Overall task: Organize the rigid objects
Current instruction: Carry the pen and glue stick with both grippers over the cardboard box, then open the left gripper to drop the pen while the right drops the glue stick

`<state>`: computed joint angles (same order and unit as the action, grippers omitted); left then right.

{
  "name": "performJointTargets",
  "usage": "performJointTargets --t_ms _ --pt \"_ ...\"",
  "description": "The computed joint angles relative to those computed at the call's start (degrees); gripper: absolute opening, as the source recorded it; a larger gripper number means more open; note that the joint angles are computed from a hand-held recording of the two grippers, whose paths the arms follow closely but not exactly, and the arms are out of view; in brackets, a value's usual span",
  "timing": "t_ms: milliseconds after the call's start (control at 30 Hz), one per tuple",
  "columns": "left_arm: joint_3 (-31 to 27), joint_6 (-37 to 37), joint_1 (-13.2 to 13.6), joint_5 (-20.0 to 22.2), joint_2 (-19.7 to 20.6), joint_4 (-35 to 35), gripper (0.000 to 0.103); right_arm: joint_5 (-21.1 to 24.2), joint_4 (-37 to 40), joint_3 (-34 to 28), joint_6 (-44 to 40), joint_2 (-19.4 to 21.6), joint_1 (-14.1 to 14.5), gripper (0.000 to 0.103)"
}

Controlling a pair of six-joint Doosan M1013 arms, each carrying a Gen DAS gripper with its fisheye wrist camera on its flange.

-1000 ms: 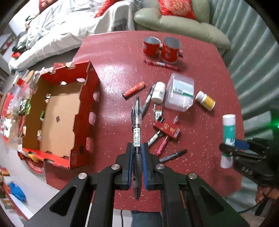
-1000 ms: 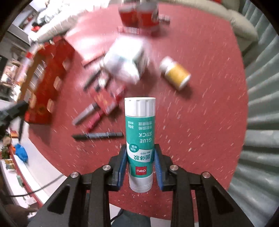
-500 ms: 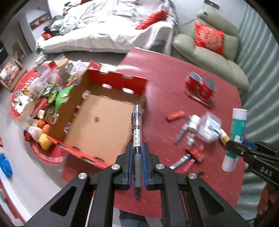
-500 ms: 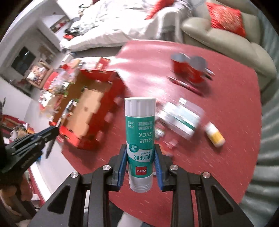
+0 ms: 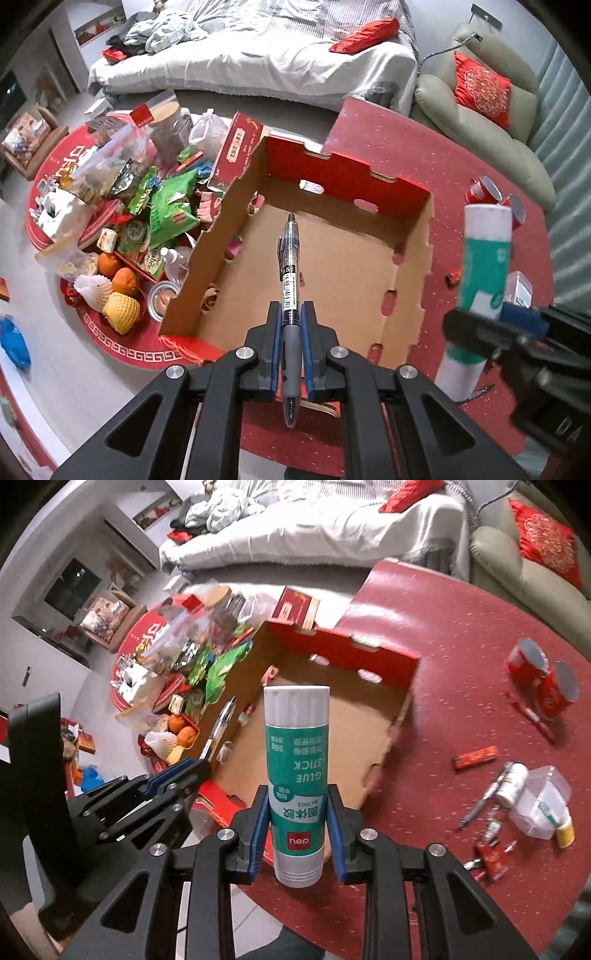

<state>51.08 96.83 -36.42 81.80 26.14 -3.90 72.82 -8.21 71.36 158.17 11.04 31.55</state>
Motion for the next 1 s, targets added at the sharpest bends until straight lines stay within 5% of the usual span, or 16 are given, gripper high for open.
performJointTargets --t_ms 333,1000 --pt "-2.4 0.5 0.8 2.2 2.9 -2.6 0.010 5.4 2.3 -3.3 -1.8 3.2 -1.2 0.031" --pt "-4.0 2.6 0.6 5.1 5.9 -1.5 0.010 8.0 5.6 -3.6 -2.3 5.3 -3.2 0.031"
